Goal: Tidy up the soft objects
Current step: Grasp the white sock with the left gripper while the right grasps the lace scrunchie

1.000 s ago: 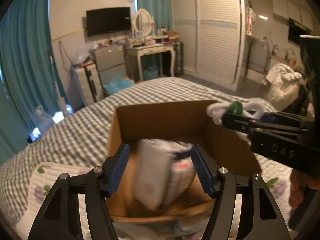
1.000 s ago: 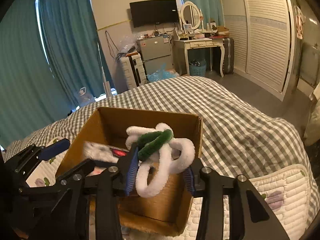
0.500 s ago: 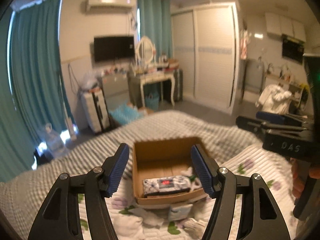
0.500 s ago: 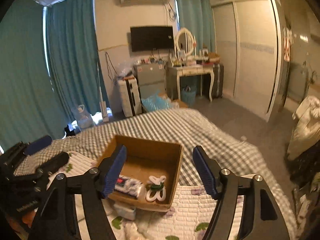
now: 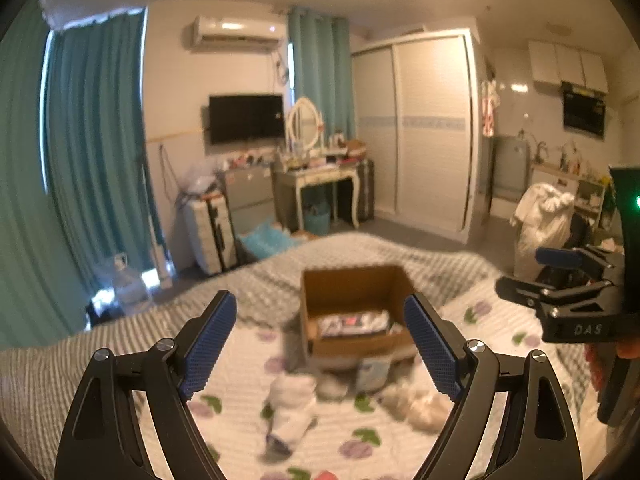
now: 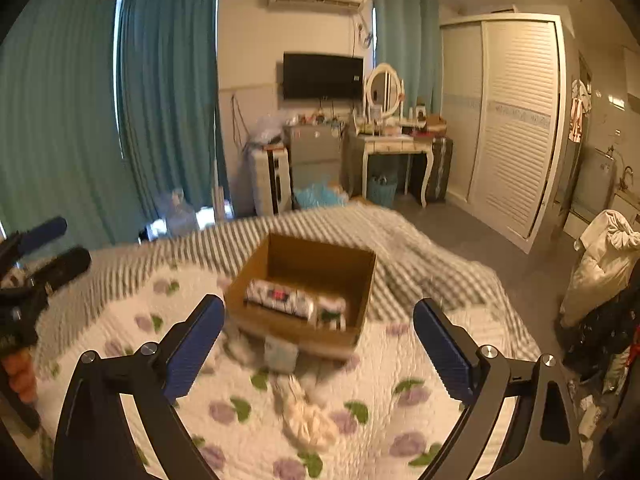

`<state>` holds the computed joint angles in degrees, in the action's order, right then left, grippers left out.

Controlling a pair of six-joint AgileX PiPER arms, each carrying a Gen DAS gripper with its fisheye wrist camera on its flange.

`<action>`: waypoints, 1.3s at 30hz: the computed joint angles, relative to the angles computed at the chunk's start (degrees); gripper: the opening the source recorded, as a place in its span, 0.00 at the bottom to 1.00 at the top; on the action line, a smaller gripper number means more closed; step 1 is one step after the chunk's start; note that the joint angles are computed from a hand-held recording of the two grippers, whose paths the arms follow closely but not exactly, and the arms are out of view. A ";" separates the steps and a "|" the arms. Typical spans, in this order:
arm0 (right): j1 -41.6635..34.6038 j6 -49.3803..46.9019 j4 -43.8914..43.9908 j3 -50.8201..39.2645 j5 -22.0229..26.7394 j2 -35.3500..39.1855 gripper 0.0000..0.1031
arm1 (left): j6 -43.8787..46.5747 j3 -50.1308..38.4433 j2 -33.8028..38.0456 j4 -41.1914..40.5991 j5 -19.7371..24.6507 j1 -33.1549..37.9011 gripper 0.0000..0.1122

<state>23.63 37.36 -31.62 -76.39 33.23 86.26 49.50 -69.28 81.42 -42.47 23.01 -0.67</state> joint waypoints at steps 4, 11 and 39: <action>1.21 8.57 -7.44 7.82 -4.04 3.24 0.93 | 5.49 3.19 4.15 -4.44 0.20 1.53 0.77; -1.98 8.77 -3.62 10.88 -10.51 14.95 0.93 | 6.69 4.82 15.47 -4.06 -4.10 0.63 0.77; -1.86 28.91 -14.73 15.35 -13.53 20.02 0.21 | 6.94 3.82 29.84 -1.47 -8.00 0.37 0.32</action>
<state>21.77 66.27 -46.35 -61.04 19.70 106.28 56.43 -65.46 111.26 -43.95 15.01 -0.30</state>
